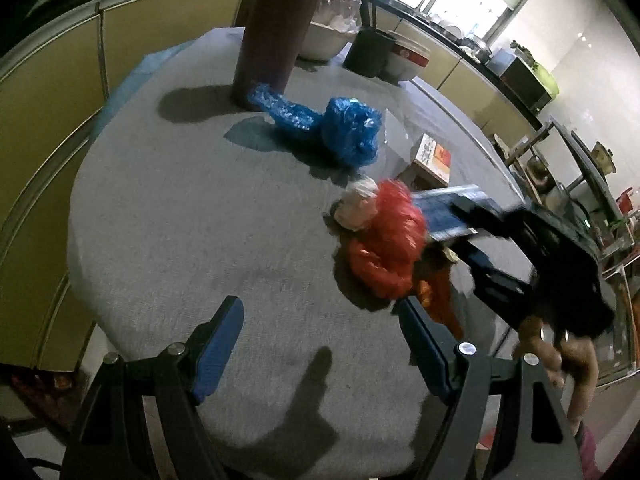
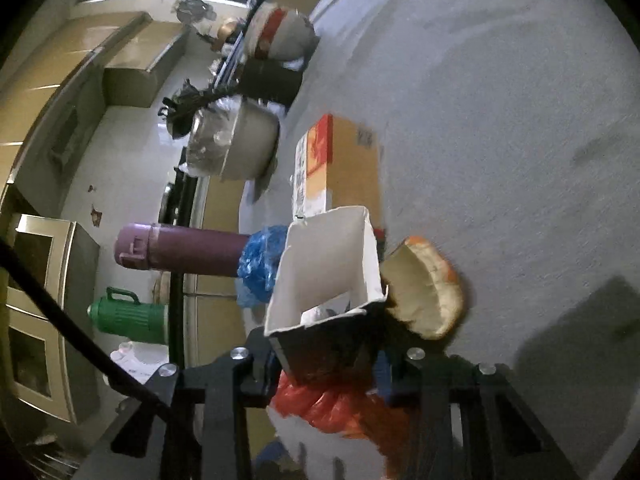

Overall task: Collect trash
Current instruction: 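Grasp the red plastic bag with the left tool while the right tool grasps the torn white box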

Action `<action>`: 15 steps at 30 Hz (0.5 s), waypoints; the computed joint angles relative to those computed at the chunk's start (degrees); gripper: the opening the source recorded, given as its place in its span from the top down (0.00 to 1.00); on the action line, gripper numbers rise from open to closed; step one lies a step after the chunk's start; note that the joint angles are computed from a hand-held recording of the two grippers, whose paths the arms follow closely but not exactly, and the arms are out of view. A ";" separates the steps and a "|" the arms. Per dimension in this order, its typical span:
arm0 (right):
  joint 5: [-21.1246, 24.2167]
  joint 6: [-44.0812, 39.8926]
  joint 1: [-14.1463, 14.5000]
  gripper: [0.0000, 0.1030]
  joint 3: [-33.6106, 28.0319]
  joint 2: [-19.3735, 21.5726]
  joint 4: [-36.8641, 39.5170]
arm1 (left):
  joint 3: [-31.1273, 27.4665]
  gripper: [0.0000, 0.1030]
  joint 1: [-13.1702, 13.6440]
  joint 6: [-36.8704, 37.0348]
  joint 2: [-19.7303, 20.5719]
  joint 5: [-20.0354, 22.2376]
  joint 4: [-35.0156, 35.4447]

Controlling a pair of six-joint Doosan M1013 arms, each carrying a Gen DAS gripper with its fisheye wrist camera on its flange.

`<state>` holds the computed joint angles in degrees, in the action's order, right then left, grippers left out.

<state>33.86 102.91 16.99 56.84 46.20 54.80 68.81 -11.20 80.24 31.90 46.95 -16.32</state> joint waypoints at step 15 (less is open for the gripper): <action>-13.27 -15.77 -2.14 0.61 19.50 -14.43 -2.97 | -14.69 0.22 -4.80 -1.64 8.76 8.79 8.76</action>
<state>20.59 87.14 14.85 76.34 31.77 51.83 54.13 -16.00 78.60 40.67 55.74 -7.56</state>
